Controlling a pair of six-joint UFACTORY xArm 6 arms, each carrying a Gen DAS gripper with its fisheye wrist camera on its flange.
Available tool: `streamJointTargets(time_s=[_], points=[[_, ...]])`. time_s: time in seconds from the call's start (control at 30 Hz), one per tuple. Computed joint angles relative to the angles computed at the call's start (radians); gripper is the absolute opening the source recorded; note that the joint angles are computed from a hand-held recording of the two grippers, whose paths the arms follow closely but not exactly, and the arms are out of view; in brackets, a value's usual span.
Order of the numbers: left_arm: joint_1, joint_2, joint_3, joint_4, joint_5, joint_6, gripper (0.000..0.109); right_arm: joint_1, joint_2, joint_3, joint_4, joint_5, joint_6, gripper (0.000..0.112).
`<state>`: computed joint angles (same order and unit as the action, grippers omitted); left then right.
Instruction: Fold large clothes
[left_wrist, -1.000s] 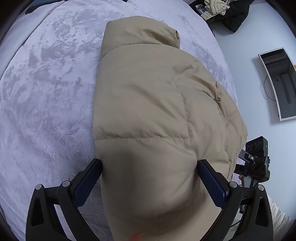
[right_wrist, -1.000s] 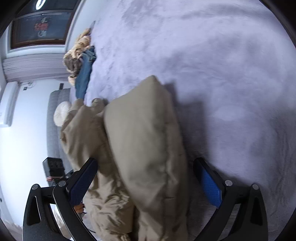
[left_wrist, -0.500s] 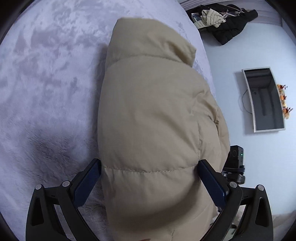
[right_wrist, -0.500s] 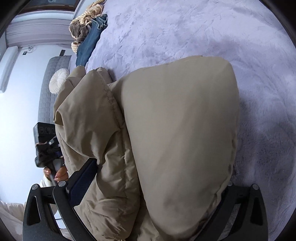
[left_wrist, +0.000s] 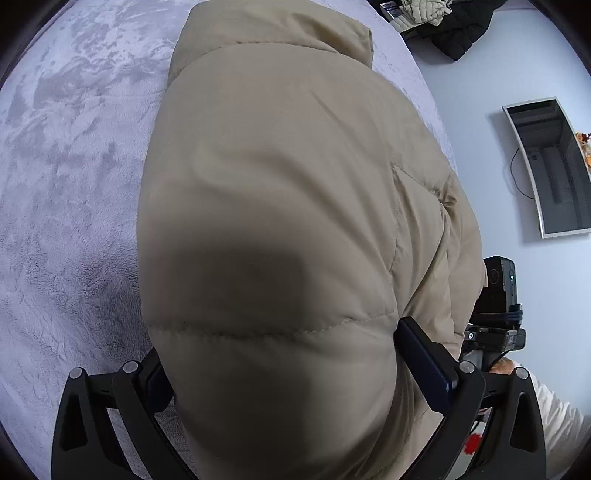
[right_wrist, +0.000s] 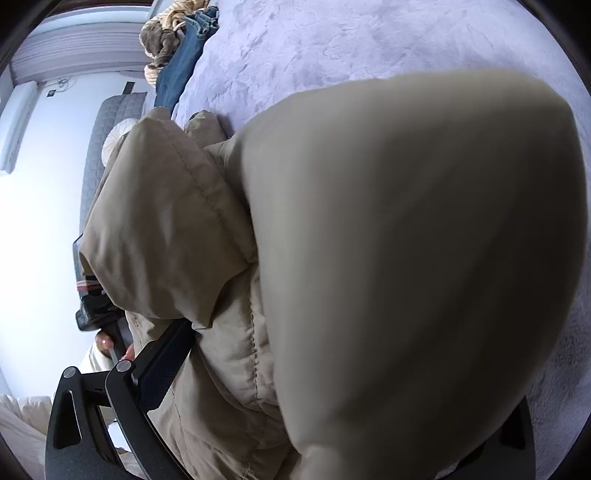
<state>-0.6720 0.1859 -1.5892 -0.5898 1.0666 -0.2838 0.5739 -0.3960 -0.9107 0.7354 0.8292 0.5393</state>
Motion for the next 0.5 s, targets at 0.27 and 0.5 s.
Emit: streamJointTargets(time_s=[0.27,0.5], points=[[-0.075,0.044,-0.126,0.178,0.03,-0.114,0.097,0.007,0.039,-0.048,-0.041,0.012,0.117,0.1],[-0.094,0.041,-0.184,0.245,0.075,-0.141,0.086,0.016,0.01,-0.043,-0.011,-0.025,0.114,0.052]])
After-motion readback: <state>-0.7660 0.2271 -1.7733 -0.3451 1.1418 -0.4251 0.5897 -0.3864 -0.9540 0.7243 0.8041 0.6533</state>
